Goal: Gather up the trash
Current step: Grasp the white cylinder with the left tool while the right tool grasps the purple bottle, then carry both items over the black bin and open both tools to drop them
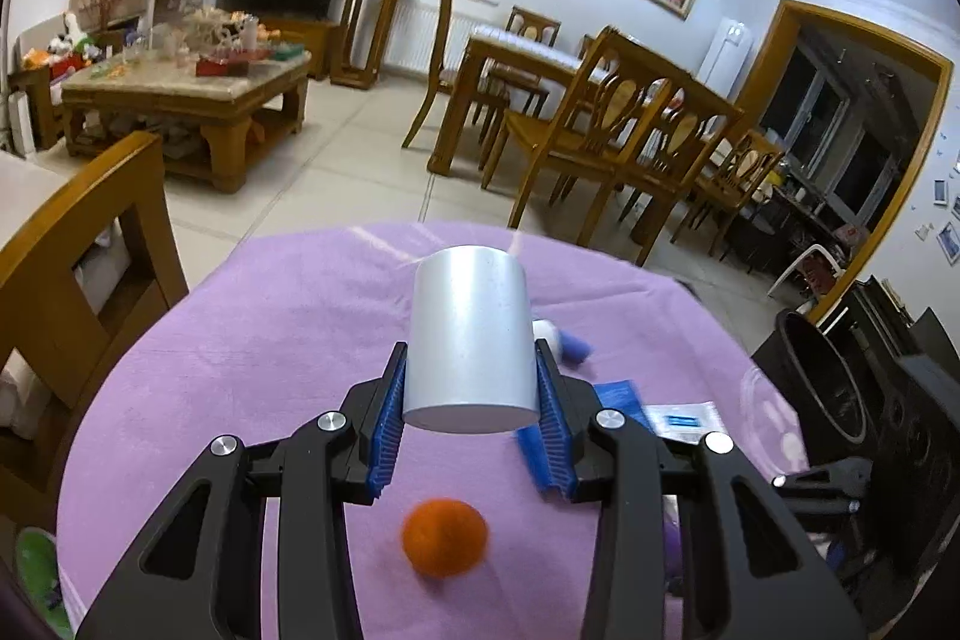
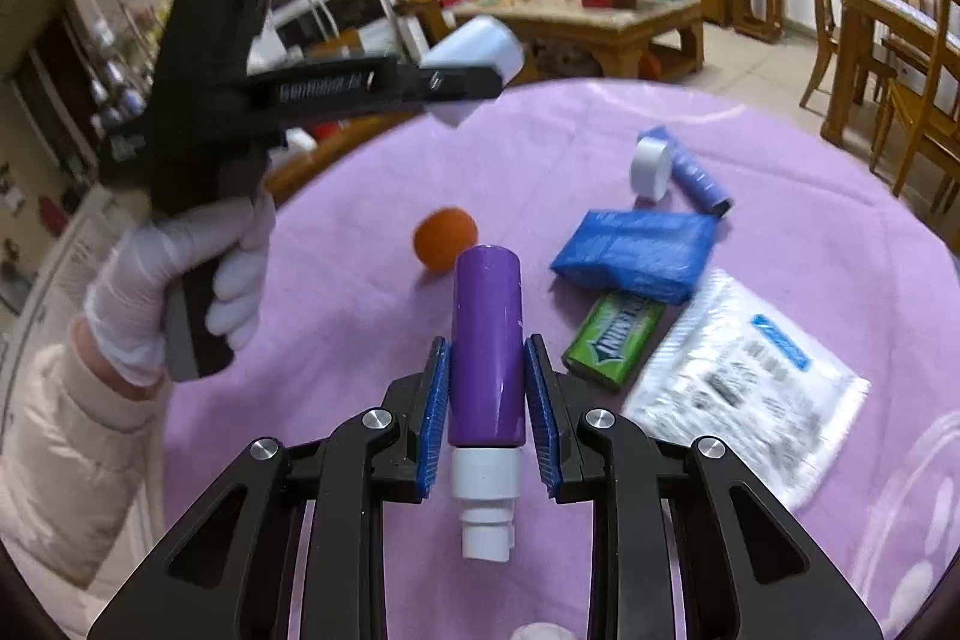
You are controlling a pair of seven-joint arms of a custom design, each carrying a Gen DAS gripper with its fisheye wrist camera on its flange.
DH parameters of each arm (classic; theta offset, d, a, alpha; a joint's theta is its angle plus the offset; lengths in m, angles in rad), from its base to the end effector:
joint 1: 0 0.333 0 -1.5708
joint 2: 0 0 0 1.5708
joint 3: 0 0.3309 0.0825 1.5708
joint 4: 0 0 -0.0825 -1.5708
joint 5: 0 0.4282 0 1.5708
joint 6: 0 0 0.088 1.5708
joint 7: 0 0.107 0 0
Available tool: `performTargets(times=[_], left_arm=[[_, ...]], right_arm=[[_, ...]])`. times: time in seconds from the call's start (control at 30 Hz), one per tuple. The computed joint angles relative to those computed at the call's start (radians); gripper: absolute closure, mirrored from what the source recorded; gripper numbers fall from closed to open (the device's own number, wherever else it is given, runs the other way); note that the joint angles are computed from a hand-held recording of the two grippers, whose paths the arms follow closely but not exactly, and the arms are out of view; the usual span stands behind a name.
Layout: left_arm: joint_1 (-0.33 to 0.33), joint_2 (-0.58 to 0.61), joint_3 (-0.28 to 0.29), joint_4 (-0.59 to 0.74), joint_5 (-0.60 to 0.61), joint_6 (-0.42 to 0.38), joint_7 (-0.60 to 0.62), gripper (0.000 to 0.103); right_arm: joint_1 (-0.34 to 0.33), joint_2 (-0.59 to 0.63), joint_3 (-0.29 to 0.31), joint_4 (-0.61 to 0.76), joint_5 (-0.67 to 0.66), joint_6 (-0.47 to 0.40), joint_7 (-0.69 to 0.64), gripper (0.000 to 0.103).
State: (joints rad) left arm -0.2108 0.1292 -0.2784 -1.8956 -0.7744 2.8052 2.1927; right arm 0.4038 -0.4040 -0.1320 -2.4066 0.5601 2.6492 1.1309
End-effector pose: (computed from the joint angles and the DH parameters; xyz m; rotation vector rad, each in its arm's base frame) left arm 0.6164 -0.2814 0.5125 -1.4142 2.2702 -1.2821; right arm 0.4897 0.1167 0.5267 -1.9150 1.4226 -0.2097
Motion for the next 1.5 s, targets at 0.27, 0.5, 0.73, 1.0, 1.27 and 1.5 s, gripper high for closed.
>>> performTargets(times=[0.27,0.5,0.73,1.0,1.27,1.5], left_arm=[[-0.060,-0.032,-0.043,0.002,-0.059,0.032,0.074,0.064],[-0.150,0.028,-0.092,0.079,-0.030,0.051,0.080,0.064],[-0.244,0.166,-0.134,0.218,0.116,0.021,-0.015,0.064],[-0.357,0.356,-0.162,0.414,0.286,-0.059,-0.114,0.064],[-0.474,0.535,-0.142,0.624,0.425,-0.174,-0.207,0.064],[-0.537,0.622,-0.107,0.739,0.513,-0.246,-0.270,0.064]], right_arm=[[-0.013,-0.223,-0.078,-0.123,0.016,0.113,0.014,0.077],[-0.112,-0.407,-0.185,-0.225,-0.089,0.154,0.089,0.077],[-0.259,-0.546,-0.312,-0.287,-0.204,0.142,0.125,0.077],[-0.444,-0.512,-0.468,-0.273,-0.286,0.149,0.104,0.077],[-0.452,-0.424,-0.602,-0.258,-0.245,0.185,0.012,0.077],[-0.379,-0.343,-0.698,-0.217,-0.160,0.198,-0.074,0.077]])
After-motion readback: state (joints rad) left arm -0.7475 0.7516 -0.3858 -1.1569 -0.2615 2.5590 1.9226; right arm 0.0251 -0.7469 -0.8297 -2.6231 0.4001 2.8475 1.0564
